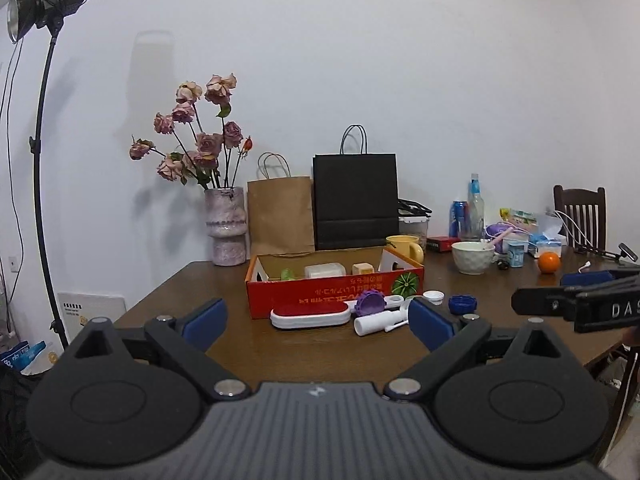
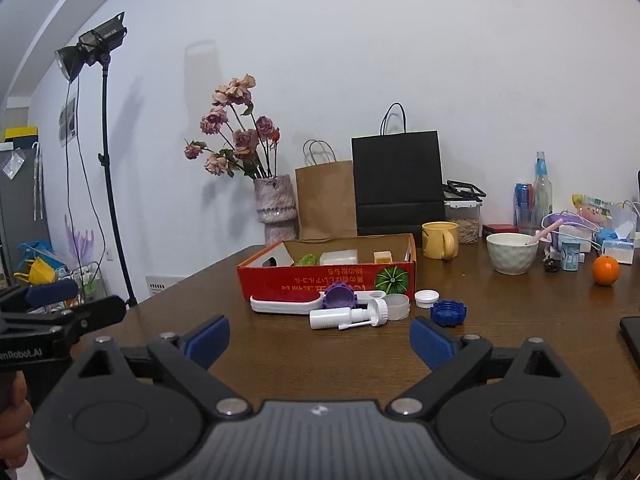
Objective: Organize rigid objects
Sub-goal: 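Withdraw both tools from the box toward the remaining items, then approach the white spray bottle with the left gripper while the right approaches the white ribbed cap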
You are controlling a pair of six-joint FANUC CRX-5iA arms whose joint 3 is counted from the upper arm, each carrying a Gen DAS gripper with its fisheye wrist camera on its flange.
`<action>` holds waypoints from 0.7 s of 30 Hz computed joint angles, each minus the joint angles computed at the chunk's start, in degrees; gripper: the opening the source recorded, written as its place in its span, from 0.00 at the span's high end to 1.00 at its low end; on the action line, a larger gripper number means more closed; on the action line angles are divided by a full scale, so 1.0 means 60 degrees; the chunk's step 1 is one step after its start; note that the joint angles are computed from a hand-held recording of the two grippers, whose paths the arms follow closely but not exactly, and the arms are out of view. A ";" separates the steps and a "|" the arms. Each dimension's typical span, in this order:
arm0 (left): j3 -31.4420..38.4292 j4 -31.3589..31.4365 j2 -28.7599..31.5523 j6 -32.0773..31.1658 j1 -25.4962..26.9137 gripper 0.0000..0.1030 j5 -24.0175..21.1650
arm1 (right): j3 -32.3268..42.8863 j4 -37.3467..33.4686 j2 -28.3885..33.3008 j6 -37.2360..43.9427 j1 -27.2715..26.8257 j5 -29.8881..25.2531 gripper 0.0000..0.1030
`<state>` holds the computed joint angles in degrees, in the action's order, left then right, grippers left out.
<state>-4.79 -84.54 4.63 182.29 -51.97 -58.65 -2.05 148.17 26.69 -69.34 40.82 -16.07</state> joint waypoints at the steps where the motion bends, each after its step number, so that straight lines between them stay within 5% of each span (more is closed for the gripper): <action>1: 0.0032 0.0018 0.0042 0.0024 0.0049 0.03 0.0027 | 0.0045 0.0027 0.0046 -0.0063 -0.0018 0.0018 0.06; 11: 0.0768 0.1664 0.0795 -0.1309 0.1567 0.03 0.1771 | 0.0521 -0.2086 0.0878 0.1573 -0.0121 0.0146 0.06; 17: 0.1599 0.2931 0.1524 -0.2958 0.2522 0.04 0.2952 | 0.1311 -0.2983 0.1533 0.2273 -0.0453 0.0891 0.11; 21: 0.2247 0.4023 0.2117 -0.4612 0.3339 0.20 0.4111 | 0.2200 -0.3959 0.2165 0.3425 -0.0593 0.1357 0.19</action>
